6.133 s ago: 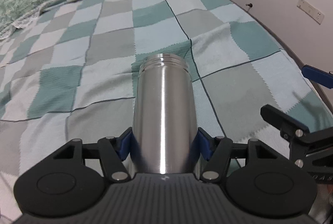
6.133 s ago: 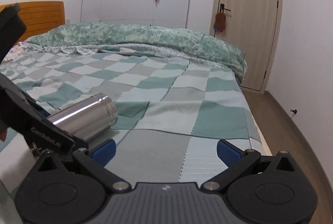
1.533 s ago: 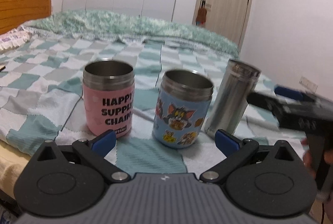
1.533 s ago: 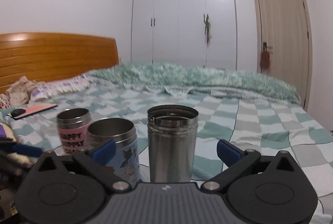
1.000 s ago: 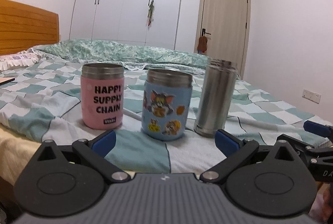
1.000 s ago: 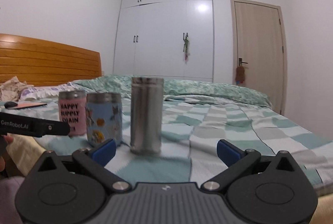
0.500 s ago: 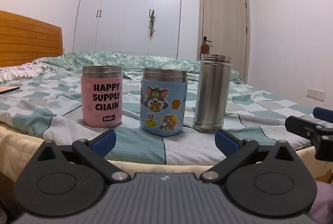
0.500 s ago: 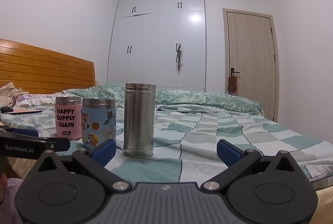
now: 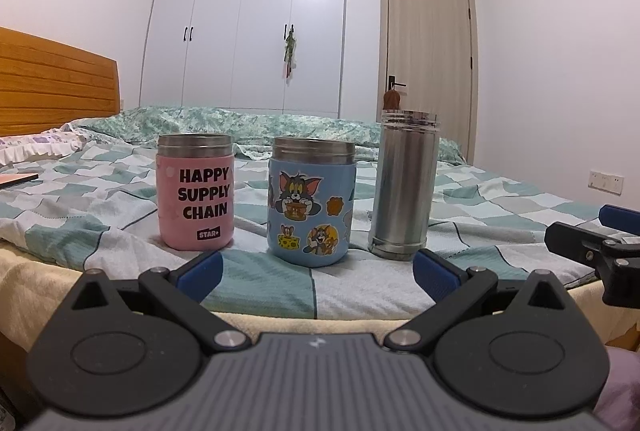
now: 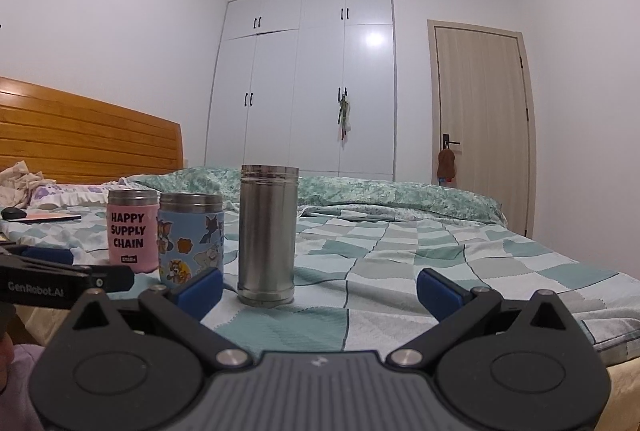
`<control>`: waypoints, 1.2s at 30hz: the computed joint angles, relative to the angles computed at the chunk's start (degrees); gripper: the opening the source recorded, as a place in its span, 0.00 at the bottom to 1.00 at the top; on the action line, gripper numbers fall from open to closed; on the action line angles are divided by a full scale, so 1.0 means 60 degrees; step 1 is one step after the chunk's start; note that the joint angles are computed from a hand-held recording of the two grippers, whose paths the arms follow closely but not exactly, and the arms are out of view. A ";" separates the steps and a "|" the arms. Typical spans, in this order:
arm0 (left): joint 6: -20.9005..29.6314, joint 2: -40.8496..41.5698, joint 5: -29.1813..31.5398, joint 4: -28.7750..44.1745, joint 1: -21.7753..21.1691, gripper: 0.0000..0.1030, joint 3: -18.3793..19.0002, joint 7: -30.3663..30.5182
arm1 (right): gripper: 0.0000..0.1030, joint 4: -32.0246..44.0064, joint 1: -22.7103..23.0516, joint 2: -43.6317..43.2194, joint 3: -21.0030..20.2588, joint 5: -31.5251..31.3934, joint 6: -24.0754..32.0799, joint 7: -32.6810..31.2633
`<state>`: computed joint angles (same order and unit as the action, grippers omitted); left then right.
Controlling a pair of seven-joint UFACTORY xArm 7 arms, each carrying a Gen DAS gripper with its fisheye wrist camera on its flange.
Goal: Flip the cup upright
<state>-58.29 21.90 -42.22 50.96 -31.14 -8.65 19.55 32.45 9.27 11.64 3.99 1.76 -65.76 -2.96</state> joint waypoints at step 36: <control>-0.0072 0.0007 0.0059 -0.0028 -0.0016 1.00 -0.0008 0.0015 | 1.00 0.0012 0.0008 0.0076 0.0007 -0.0023 -0.0126 -0.0018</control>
<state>-58.72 21.94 -41.87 50.79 -31.24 -8.70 19.64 32.52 9.31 12.09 4.04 1.62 -66.52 -3.07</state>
